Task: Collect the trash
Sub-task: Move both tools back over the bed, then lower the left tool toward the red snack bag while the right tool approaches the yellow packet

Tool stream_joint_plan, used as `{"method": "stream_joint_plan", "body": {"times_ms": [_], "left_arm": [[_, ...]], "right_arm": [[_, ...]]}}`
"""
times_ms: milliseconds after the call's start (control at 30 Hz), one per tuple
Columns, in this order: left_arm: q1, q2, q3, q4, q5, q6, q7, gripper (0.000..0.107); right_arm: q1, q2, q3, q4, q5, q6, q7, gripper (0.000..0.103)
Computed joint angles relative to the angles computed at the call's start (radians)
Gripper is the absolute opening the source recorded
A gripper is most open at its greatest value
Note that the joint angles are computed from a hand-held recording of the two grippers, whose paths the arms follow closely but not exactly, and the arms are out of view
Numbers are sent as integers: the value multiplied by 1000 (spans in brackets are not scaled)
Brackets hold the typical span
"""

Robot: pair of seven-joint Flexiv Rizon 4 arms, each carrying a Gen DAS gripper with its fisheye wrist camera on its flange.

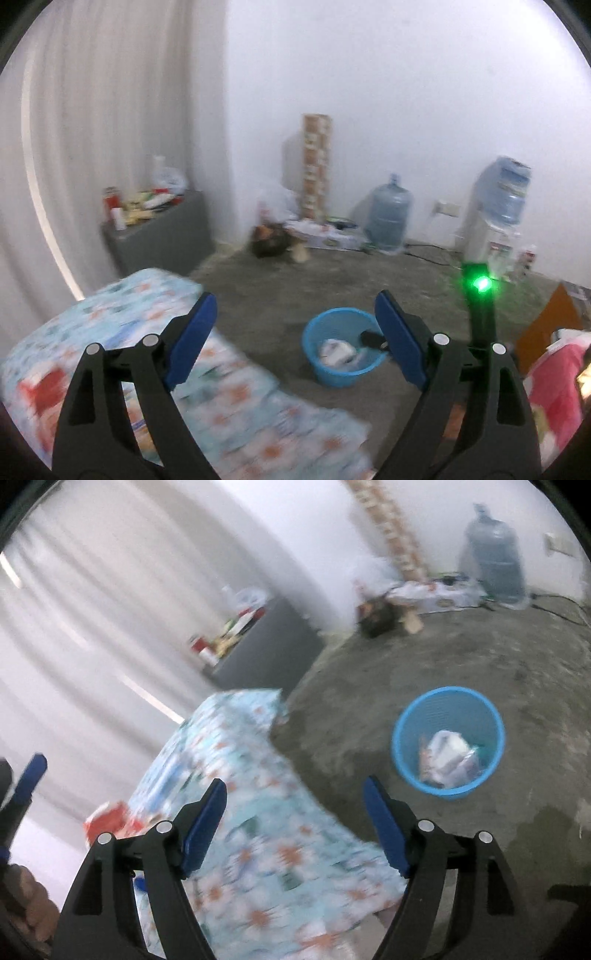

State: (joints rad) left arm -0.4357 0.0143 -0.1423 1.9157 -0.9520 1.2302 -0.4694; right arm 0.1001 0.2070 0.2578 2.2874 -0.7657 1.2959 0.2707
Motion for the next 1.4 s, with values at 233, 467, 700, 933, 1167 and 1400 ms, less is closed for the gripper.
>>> {"method": "stream_joint_plan", "body": {"times_ms": [233, 467, 700, 933, 1167, 1400], "left_arm": [[49, 115, 105, 165, -25, 69, 7, 83], [68, 167, 172, 255, -77, 125, 67, 83], [52, 176, 184, 278, -222, 176, 191, 83], [33, 172, 161, 293, -349, 219, 318, 83], [37, 169, 148, 303, -387, 239, 358, 83], [31, 167, 136, 307, -430, 278, 398, 83]], "right_arm": [[118, -100, -1, -116, 110, -2, -125, 74], [221, -176, -9, -215, 219, -42, -254, 74], [282, -230, -21, -287, 279, -73, -326, 74], [309, -253, -28, -319, 328, -88, -370, 74], [322, -268, -32, -334, 360, -82, -390, 74], [331, -284, -34, -348, 393, -71, -415, 74]]}}
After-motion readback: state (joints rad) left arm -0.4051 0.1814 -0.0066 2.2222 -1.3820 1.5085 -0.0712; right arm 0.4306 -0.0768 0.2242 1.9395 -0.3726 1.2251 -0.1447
